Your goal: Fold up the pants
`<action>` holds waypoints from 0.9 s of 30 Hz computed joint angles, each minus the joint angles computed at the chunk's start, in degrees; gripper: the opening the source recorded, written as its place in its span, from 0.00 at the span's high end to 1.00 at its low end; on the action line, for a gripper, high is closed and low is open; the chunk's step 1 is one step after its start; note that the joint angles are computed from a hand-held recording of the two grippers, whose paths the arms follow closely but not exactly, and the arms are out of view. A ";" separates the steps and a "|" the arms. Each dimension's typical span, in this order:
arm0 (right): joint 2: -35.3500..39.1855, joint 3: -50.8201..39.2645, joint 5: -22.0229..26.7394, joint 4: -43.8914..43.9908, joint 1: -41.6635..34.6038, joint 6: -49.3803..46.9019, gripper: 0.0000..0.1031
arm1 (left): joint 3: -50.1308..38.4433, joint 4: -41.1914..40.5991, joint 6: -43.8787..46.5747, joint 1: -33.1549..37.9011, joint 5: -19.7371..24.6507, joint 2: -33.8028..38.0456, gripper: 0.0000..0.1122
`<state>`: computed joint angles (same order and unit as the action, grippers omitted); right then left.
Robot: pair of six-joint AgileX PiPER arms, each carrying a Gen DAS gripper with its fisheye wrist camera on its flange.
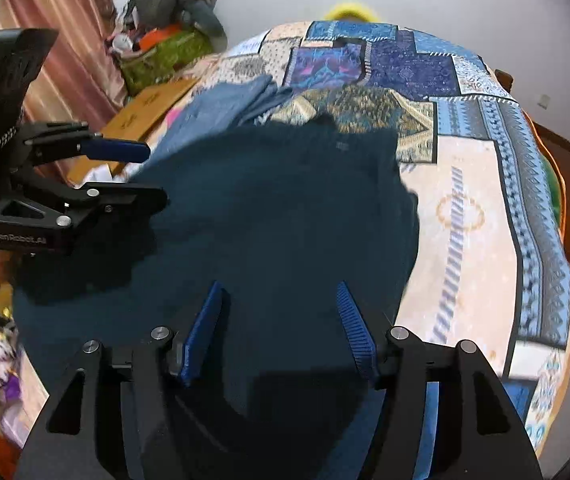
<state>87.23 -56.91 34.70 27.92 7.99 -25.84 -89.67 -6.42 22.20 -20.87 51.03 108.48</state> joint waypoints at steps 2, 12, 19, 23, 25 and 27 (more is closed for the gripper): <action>-1.38 1.62 -0.36 0.87 -0.40 0.15 0.46 | 4.85 0.84 -0.21 0.19 -3.03 -2.02 0.45; -8.47 9.39 -4.00 1.38 -2.66 2.33 0.45 | 16.05 1.17 -1.65 6.19 -7.84 -10.61 0.40; -9.23 13.38 2.71 15.53 -15.10 -8.40 0.45 | 16.76 1.25 -2.43 7.63 -7.94 -12.06 0.40; -10.55 11.63 1.88 10.50 -13.31 -3.37 0.45 | 11.00 -0.81 -3.75 7.89 -3.89 -9.28 0.40; -10.22 9.96 2.08 10.23 -12.45 -3.14 0.45 | 6.71 -2.93 -3.68 7.93 -0.89 -7.11 0.39; -9.43 8.44 1.85 11.99 -11.94 -4.69 0.40 | 3.45 -4.94 -3.51 7.83 0.61 -5.52 0.37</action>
<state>77.80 -48.47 36.55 39.91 -3.95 -30.53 -86.23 -11.36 18.69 -13.04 51.64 102.96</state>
